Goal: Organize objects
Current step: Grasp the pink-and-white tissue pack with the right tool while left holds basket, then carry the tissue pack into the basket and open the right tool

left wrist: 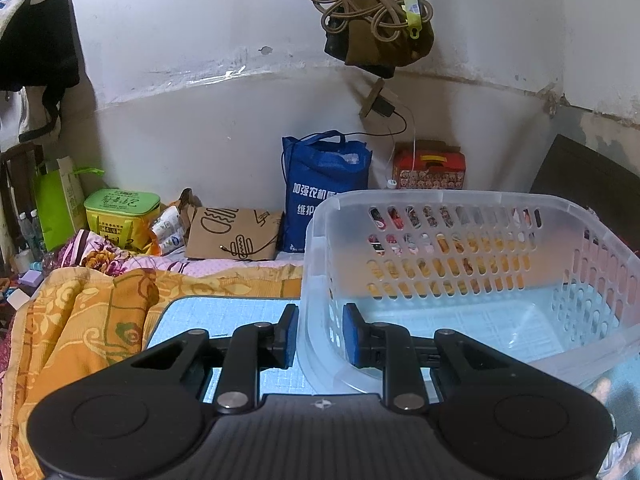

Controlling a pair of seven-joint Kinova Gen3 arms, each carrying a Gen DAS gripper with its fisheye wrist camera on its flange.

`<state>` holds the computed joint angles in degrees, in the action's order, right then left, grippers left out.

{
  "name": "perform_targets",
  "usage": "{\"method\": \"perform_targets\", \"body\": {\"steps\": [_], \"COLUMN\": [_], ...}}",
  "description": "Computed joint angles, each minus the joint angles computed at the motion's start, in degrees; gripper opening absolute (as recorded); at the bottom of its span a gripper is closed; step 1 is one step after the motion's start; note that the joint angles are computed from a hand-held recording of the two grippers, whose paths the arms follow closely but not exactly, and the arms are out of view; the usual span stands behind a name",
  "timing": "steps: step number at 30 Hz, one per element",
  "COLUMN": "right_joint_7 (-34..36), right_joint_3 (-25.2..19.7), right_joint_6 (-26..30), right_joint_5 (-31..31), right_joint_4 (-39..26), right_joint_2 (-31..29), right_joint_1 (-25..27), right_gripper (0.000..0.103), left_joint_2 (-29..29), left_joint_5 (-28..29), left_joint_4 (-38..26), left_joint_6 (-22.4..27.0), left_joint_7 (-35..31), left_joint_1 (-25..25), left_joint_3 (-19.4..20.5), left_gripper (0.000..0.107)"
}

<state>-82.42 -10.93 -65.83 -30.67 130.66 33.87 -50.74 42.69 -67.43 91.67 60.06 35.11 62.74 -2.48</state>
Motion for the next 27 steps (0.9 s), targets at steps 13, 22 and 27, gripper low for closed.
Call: {"method": "perform_targets", "body": {"steps": [13,22,27], "right_joint_7": [24.8,29.8,19.9], "right_joint_3": [-7.4,-1.3,-11.5], "right_joint_6": [28.2,22.8,14.0], "right_joint_5": [-7.7,-17.2,-10.0], "right_joint_4": [-23.9,-25.7,-15.5], "right_joint_2": [2.2,3.9,1.5], "right_joint_1": [11.0,3.5,12.5], "right_gripper": [0.058,0.103,0.103], "left_joint_2": [-0.6,-0.9,-1.2], "left_joint_5": [-0.5,-0.8,-1.2], "left_joint_4": [0.9,1.4,2.1], "left_joint_6": [-1.1,-1.8,-2.4], "left_joint_7": [0.1,0.7,1.3], "left_joint_1": [-0.5,-0.6,-0.7], "left_joint_3": [0.2,0.3,0.4], "left_gripper": [0.028,0.028,0.029]}}
